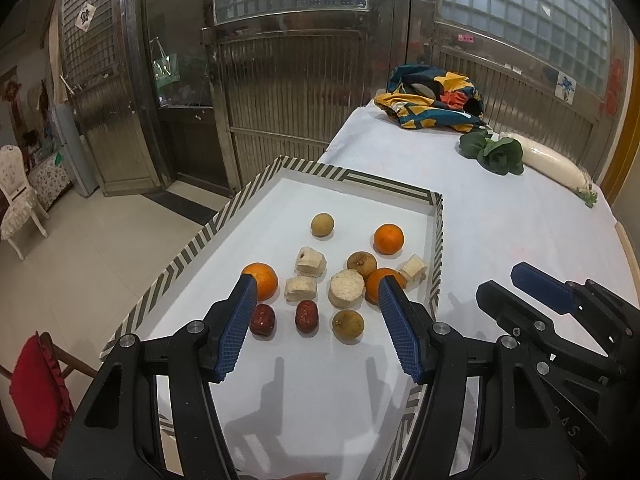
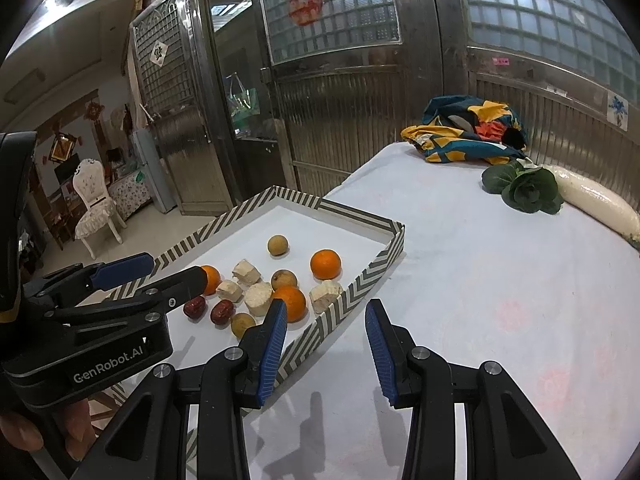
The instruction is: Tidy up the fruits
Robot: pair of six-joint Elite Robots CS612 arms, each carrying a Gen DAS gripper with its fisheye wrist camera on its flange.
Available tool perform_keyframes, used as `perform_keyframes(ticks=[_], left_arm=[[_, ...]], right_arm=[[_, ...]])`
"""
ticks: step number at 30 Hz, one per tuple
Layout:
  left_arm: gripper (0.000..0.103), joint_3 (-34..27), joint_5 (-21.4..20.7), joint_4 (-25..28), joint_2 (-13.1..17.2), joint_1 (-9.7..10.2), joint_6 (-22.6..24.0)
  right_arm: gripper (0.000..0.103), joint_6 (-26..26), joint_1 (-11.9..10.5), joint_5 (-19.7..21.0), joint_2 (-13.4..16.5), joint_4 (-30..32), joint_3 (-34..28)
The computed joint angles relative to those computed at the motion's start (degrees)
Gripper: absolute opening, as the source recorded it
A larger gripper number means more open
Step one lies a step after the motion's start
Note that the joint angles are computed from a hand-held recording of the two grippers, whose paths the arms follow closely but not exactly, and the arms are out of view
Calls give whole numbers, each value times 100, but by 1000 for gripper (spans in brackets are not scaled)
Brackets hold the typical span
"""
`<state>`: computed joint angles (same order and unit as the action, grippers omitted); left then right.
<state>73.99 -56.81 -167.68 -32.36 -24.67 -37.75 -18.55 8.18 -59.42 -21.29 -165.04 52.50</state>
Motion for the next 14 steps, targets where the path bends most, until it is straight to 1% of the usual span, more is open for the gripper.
perform_keyframes(ticks=[6,11,13,14], left_arm=[[63,-36,26,32,24,-9,24],[63,-115,97,-68,73,-67,215],[63,-201,3,-94,110,-93,311],[63,-281,-118,-71,140,-101,353]], right_arm=[[39,22,-28,25,11,12,5],[39,166,-96,-5,6,-76,41],[39,236,-145,-59,-22,-173,115],[39,285,-174,-139,-45,-228,166]])
